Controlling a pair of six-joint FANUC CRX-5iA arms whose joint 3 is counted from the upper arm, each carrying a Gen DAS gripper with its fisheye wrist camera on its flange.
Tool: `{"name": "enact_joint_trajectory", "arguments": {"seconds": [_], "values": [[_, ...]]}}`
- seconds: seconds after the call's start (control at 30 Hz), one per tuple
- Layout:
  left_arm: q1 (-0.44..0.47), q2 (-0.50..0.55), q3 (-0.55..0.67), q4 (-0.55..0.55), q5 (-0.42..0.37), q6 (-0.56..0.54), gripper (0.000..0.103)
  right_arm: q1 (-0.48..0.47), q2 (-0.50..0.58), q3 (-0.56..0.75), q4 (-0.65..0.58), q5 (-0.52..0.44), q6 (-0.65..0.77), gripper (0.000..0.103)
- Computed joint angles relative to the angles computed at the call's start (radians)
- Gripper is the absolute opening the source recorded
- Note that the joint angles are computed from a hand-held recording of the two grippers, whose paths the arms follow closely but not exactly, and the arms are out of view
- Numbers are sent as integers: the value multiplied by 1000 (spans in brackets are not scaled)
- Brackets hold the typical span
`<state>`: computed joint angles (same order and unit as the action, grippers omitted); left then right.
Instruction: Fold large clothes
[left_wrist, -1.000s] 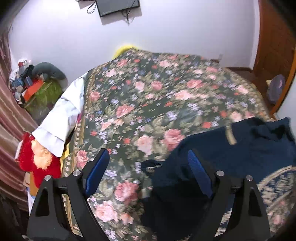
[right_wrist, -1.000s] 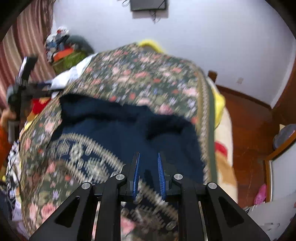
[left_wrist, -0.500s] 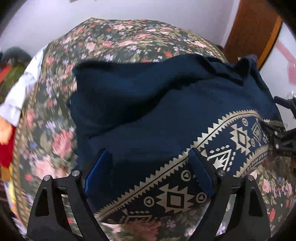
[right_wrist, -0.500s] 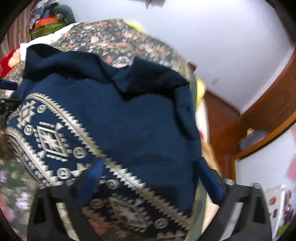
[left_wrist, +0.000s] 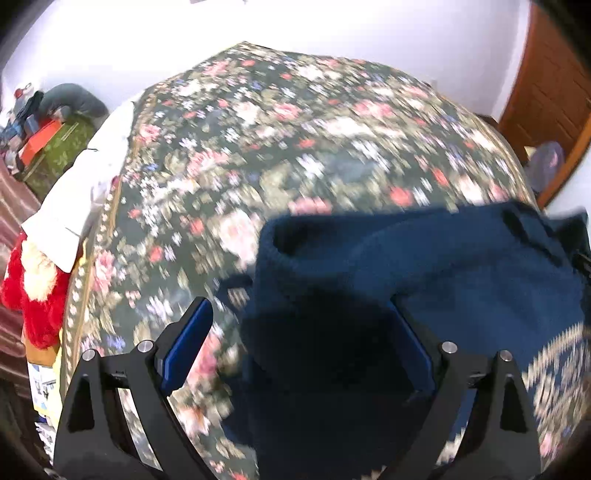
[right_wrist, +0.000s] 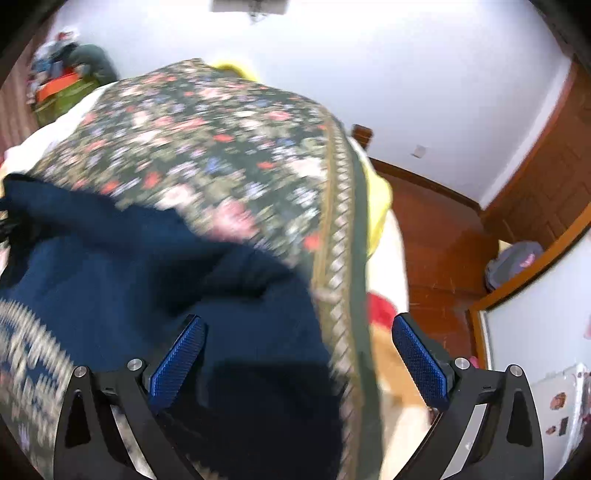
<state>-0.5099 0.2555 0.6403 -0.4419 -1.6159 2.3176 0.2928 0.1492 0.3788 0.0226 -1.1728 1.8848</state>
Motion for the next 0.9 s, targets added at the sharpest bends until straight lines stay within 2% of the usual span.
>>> {"name": "enact_joint_trajectory", "arguments": {"seconds": [0.1,0.2,0.3,0.4,0.57,0.7,0.9], "values": [[17,10,43,-65,-37,23,94,-5,58,63,48,20,-99,100],[25,-4,59,-125,-83,59,94,-39,79,133,-8,0,-155,100],[24,-48,21,-132,-77,69,94,-49,30,98,-26,41,-139,100],[-2,-94,-30,-126,-59,79,94,-45,-25,65,-65,36,-54,101],[-71,-169,-124,-80,5,126,94,-21,-138,-10,-154,-11,97,101],[-119,-224,-205,-28,71,211,94,1,-188,-32,-222,-89,136,101],[-106,-326,-420,184,268,389,94,94,-225,-117,-204,-148,107,101]]}}
